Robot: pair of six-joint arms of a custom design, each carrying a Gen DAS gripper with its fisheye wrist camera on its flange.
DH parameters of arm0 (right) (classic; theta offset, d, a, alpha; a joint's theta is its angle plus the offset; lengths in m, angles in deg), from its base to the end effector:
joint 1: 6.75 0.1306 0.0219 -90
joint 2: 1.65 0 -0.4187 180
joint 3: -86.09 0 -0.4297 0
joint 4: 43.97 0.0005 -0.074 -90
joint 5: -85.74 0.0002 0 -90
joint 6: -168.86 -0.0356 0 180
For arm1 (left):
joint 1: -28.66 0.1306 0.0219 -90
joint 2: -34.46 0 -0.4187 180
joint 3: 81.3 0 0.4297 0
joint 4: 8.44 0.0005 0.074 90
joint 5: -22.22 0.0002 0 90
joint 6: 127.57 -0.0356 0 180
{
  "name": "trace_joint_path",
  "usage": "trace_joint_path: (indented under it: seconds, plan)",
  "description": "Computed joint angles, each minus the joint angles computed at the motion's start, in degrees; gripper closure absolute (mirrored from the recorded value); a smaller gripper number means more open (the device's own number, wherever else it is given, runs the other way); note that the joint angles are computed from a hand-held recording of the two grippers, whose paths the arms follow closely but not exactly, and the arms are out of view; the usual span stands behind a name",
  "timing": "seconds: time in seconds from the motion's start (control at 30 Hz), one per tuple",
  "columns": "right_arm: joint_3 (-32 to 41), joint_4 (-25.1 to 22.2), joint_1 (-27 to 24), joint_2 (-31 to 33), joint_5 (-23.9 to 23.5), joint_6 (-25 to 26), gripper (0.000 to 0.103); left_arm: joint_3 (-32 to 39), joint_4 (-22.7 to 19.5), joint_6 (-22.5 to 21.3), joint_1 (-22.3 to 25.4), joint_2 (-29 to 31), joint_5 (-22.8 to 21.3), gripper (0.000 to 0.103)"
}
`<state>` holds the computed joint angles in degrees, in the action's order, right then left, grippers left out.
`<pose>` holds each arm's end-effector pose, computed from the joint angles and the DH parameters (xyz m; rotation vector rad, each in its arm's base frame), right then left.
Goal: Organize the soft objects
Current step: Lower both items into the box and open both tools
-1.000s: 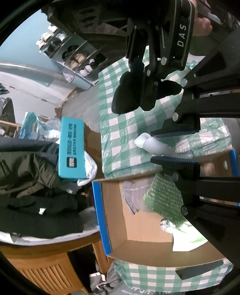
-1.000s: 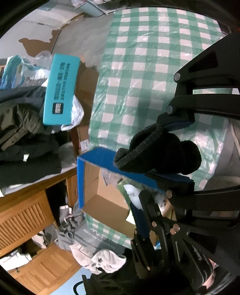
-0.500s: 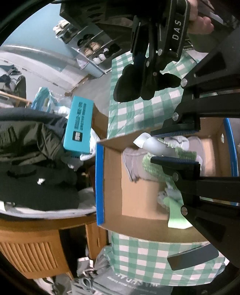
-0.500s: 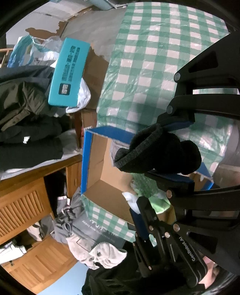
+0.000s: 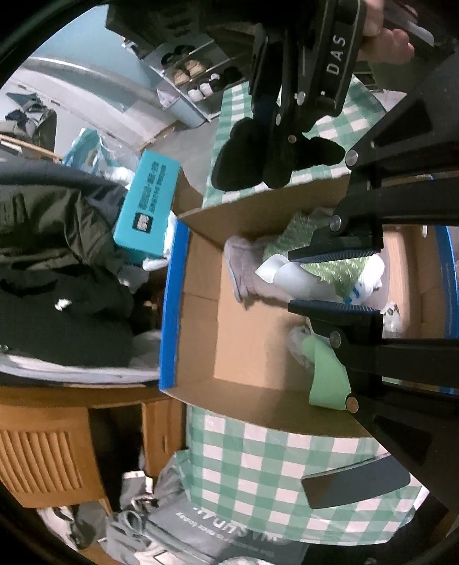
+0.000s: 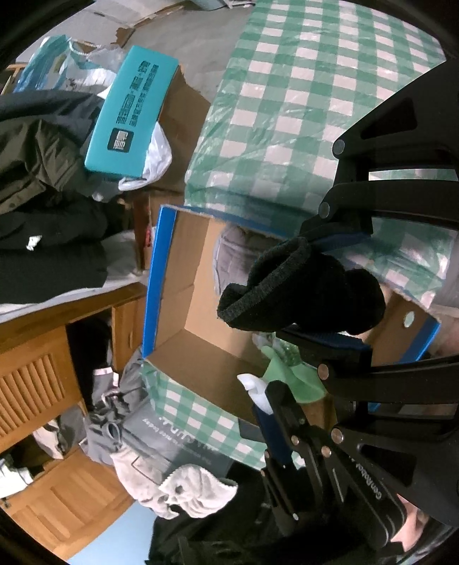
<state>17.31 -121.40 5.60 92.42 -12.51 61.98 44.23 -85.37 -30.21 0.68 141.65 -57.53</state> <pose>0.5033 0.1149 0.5800 0.0541 2.6523 0.3627 0.5356 -0.2923 0.5726 0.5373 2.5823 -0.4504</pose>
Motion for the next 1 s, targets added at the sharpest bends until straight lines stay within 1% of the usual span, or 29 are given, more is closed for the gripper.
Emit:
trace_joint_path:
  seconds: [0.13,0.27,0.47,0.53,0.57,0.6,0.7,0.77,0.83,0.9,0.97,1.0]
  plan:
    - [1.1,-0.5,0.7,1.5,0.2,0.5,0.064,-0.7,0.1,0.2,0.5,0.0,-0.9,0.081]
    - [2.1,-1.0,1.2,2.9,0.3,1.7,0.063,-1.2,-0.1,0.6,0.7,-0.1,-0.9,0.080]
    - [2.3,-0.5,1.0,3.5,-0.3,2.0,0.062,-1.1,-0.4,1.1,0.9,-0.1,-2.1,0.077]
    - [2.5,-0.4,0.9,3.6,-0.3,1.9,0.058,-1.1,-0.4,1.1,0.9,-0.2,-2.5,0.076]
    - [2.6,-0.2,0.8,3.6,-0.5,1.8,0.053,-1.1,-0.4,1.0,0.9,-0.1,-2.6,0.076]
    - [2.6,0.1,0.6,3.4,-0.7,1.5,0.051,-1.1,-0.4,1.0,0.9,-0.1,-2.8,0.075]
    - [3.2,-0.3,0.5,3.4,-0.8,1.4,0.051,-1.0,-0.8,1.1,0.8,-0.2,-3.1,0.075]
    - [3.5,-0.4,0.5,3.1,-0.4,1.4,0.051,-1.0,-0.9,1.1,0.6,-0.4,-3.0,0.071]
    - [3.5,-0.3,0.4,2.8,-0.3,1.4,0.051,-1.0,-0.6,1.0,0.4,-0.7,-3.5,0.058]
    - [3.5,-0.4,0.3,2.3,-0.4,1.2,0.050,-0.8,-0.4,0.6,0.1,-1.1,-4.4,0.057]
    - [3.4,-0.5,0.2,1.8,-0.1,1.3,0.045,-0.5,-0.2,0.4,-0.2,-1.4,-4.7,0.055]
    - [3.4,-0.5,0.2,1.6,0.4,1.4,0.043,-0.3,-0.2,0.4,-0.2,-1.6,-4.8,0.051]
